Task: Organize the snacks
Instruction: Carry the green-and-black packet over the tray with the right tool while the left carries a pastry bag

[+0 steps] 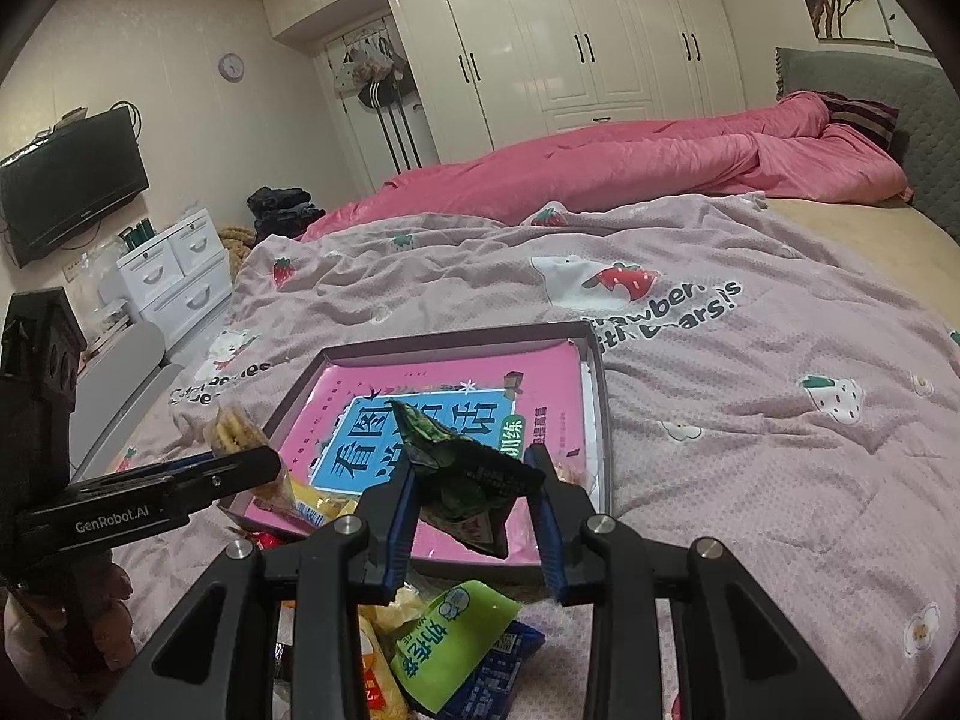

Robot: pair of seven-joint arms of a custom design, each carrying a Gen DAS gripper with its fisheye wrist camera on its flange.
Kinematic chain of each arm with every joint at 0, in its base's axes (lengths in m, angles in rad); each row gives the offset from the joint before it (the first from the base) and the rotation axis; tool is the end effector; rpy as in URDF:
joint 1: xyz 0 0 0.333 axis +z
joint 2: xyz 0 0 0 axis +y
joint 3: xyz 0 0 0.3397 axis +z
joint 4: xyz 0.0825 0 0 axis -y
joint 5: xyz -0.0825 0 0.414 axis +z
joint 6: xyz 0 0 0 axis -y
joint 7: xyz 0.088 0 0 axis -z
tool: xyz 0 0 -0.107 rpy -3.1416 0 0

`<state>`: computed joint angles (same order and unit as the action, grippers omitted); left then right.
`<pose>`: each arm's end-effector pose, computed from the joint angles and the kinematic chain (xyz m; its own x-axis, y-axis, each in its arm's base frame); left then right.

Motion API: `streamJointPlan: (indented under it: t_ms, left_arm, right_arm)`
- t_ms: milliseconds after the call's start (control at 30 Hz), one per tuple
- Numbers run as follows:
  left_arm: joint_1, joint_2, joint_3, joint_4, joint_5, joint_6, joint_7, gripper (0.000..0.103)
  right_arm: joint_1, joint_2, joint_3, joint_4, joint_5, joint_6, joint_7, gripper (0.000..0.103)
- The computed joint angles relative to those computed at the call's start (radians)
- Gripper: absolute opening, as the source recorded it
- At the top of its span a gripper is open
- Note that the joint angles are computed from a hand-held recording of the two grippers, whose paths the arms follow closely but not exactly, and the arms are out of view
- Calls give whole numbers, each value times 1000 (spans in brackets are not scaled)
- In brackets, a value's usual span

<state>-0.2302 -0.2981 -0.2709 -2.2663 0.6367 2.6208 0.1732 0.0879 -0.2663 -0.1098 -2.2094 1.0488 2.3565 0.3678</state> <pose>0.4514 -0.2760 0.5549 0.2858 -0.9132 0.2905 -0.6234 -0.4074 -0.6674 0.5322 -0.0043 0.5517 0.6069 -0.7557 -0.2462 -0.5822 -0.2118 -0.7850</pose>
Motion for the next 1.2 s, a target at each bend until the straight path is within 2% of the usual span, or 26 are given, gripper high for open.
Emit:
streamJointPlan:
  t_ms: [300, 1200]
  left_arm:
    - [4, 58, 6, 40, 6, 0, 22, 49]
    - [-12, 195, 32, 102, -90, 7, 146, 49]
  right_arm:
    - [2, 32, 7, 23, 0, 18, 15, 35]
    - [-5, 112, 31, 70, -31, 1, 73, 35]
